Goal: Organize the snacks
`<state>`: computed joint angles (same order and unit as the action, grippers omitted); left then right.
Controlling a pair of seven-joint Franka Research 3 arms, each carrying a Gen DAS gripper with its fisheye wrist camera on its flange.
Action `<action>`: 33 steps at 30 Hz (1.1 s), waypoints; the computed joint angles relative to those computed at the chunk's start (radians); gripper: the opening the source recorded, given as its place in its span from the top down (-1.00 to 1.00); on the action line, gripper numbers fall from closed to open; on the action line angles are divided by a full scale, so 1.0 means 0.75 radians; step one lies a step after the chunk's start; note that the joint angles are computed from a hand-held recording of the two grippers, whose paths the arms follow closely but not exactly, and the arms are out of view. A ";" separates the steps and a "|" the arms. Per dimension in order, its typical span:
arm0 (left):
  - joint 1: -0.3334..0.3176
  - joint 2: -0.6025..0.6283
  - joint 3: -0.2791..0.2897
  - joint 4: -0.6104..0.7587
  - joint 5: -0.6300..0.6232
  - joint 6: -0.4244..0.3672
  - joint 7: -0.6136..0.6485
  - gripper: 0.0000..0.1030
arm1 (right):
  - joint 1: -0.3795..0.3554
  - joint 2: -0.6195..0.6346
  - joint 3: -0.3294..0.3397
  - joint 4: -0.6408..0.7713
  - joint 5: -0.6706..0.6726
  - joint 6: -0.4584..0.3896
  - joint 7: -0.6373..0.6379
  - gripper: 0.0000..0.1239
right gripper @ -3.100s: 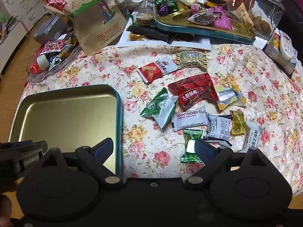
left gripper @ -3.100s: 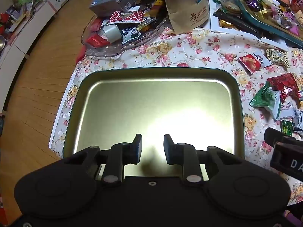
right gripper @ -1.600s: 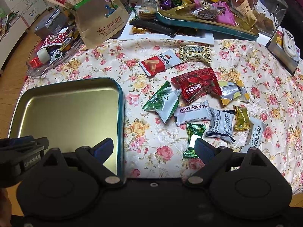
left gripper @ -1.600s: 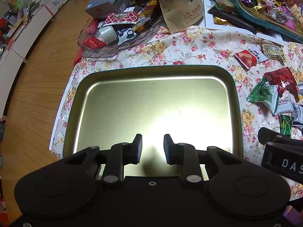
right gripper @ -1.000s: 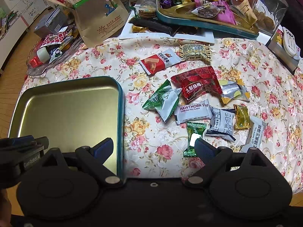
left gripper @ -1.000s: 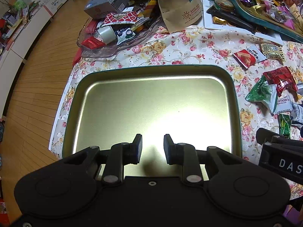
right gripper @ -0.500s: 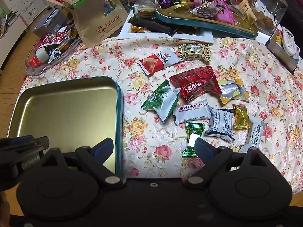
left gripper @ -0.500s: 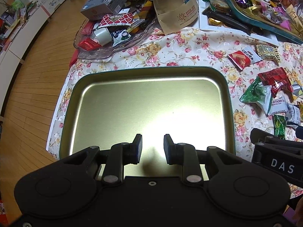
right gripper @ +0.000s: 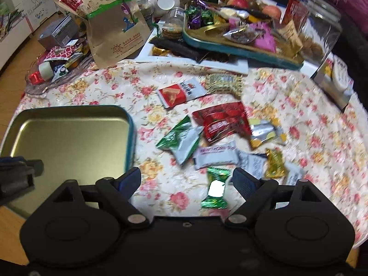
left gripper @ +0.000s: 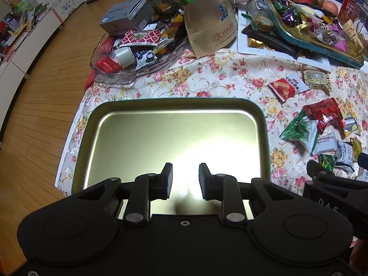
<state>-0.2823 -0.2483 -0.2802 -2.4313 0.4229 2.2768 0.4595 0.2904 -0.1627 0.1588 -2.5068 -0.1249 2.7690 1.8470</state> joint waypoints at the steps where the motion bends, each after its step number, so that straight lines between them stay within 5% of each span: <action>1: 0.000 0.002 -0.003 0.007 0.005 0.000 -0.005 0.32 | -0.012 0.003 0.004 0.005 -0.036 -0.012 0.005 -0.47; 6: -0.004 0.023 -0.015 0.055 0.028 0.000 -0.025 0.32 | -0.053 0.004 -0.016 -0.008 -0.098 -0.031 0.032 -0.45; 13: -0.029 0.094 -0.034 0.154 0.078 -0.014 -0.051 0.32 | -0.283 -0.016 0.047 -0.045 -0.627 0.047 0.613 -0.42; 18: -0.054 0.162 -0.042 0.236 0.107 -0.024 -0.060 0.32 | -0.374 -0.018 0.003 -0.028 -0.896 0.064 0.862 -0.40; 27: -0.117 0.303 -0.046 0.383 0.107 -0.050 -0.017 0.32 | -0.438 0.022 -0.138 -0.029 -0.786 0.093 0.774 -0.36; 33: -0.151 0.365 -0.042 0.450 0.117 -0.069 -0.003 0.32 | -0.425 0.028 -0.192 -0.099 -0.593 0.173 0.532 -0.25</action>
